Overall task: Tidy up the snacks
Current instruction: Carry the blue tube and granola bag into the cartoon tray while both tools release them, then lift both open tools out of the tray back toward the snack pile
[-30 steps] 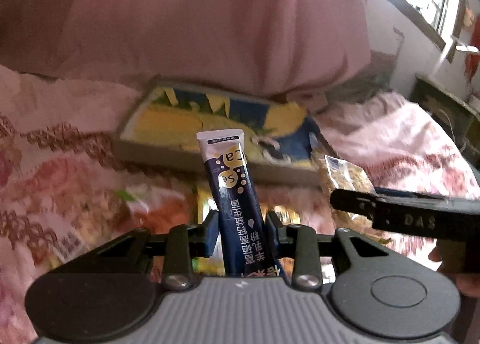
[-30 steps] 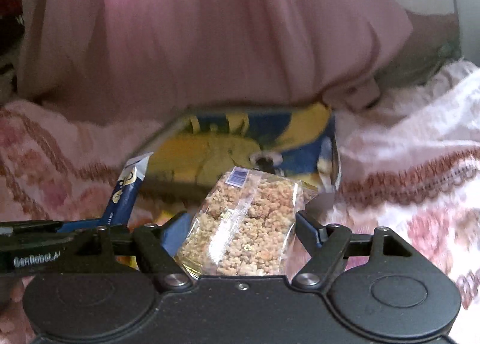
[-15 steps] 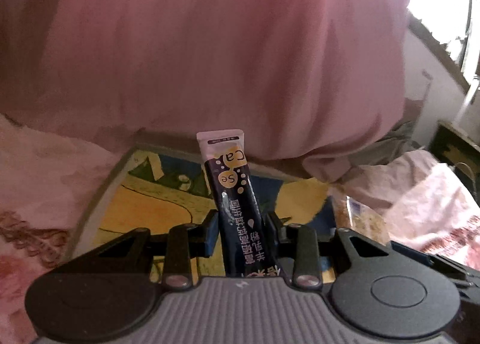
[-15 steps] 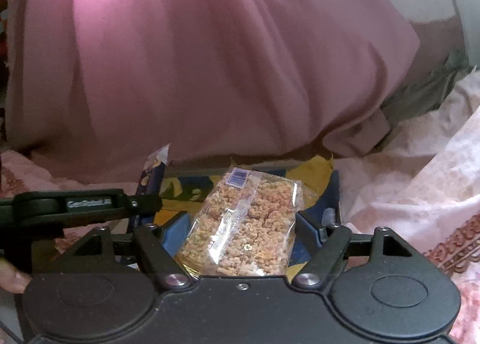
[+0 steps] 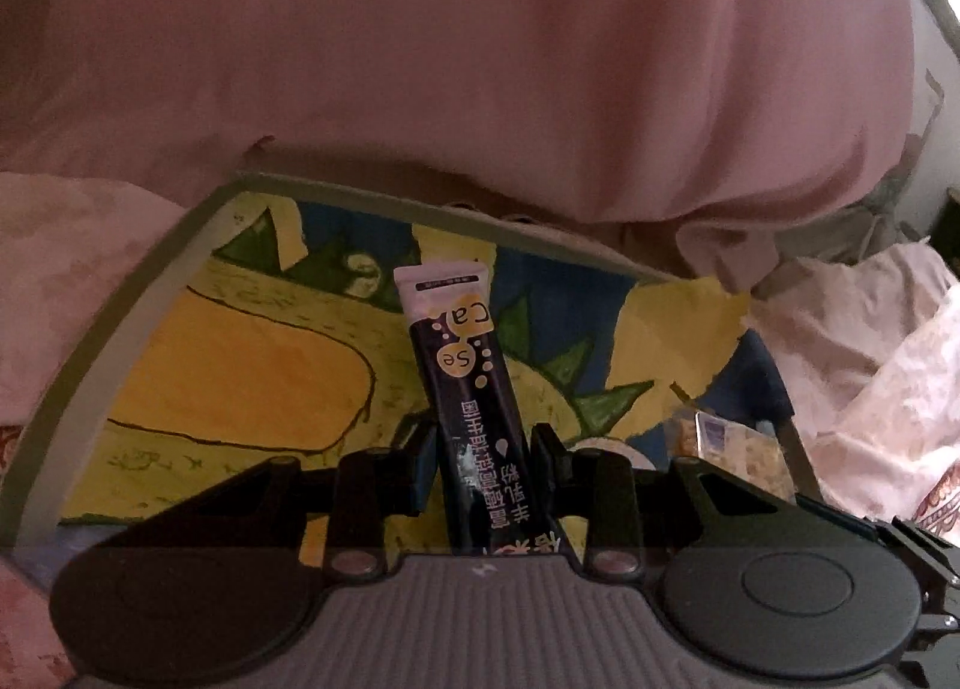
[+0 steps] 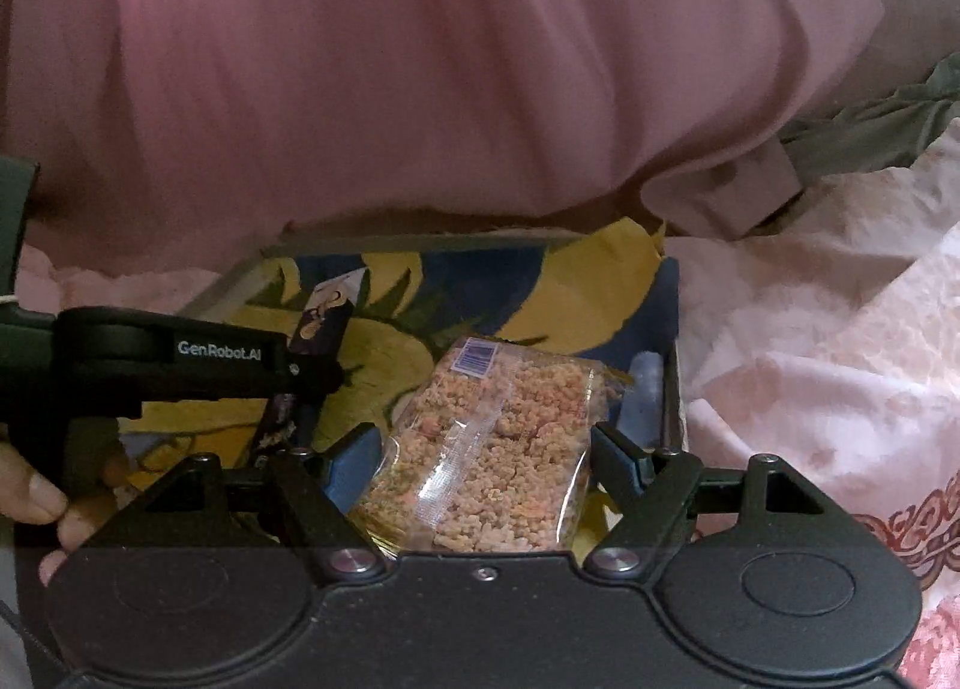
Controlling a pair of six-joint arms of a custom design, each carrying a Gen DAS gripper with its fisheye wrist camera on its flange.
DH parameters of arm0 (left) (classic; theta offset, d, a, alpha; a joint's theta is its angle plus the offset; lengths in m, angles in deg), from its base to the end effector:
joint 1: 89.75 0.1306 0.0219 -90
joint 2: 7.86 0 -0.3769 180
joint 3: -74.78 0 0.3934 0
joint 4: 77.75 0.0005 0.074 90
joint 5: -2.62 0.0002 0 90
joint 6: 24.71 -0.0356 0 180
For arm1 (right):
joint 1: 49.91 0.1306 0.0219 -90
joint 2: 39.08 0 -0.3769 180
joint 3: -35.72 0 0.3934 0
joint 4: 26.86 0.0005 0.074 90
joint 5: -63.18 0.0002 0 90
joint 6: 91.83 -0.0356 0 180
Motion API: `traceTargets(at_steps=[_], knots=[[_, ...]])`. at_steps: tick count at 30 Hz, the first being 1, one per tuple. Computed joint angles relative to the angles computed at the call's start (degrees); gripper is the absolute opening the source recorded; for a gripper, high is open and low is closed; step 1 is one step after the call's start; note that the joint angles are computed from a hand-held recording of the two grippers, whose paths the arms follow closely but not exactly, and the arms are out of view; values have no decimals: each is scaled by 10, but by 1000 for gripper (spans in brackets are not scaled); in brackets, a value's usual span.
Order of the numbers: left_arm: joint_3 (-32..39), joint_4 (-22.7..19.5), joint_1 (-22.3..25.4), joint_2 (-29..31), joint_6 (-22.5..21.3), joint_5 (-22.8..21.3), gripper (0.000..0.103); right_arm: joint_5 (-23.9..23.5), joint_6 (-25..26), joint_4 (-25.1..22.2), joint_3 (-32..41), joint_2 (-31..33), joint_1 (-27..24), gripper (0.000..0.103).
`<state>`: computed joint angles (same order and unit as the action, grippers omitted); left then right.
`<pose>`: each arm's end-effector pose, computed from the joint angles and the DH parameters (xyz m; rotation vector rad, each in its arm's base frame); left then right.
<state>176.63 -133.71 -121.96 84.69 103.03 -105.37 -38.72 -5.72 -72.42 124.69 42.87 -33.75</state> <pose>0.4293 -0.2580 0.4921 -0.2601 2.3317 -0.2296 0.4251 0.1303 0.4839 -0.3540 2.2322 0.4210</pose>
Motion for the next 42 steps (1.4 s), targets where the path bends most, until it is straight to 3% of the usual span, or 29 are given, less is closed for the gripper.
traceTargets(at_steps=[10, 14, 19, 29, 34, 42], knots=[[14, -28, -6, 10, 15, -3, 41, 10, 25, -10, 4, 11, 4, 83], [15, -30, -9, 1, 20, -12, 60, 4, 26, -6, 0, 2, 7, 90], [-8, -17, -15, -40, 38, -43, 78, 16, 35, 15, -12, -31, 15, 98], [-47, -57, -71, -140, 51, -173, 100, 32, 33, 54, -37, -128, 17, 102], [-50, -94, -132, -175, 66, -257, 103, 35, 1, 51, -47, -179, 15, 102], [-31, -199, -243, -197, 162, -360, 103, 59, 1, 29, -71, -261, 29, 102]])
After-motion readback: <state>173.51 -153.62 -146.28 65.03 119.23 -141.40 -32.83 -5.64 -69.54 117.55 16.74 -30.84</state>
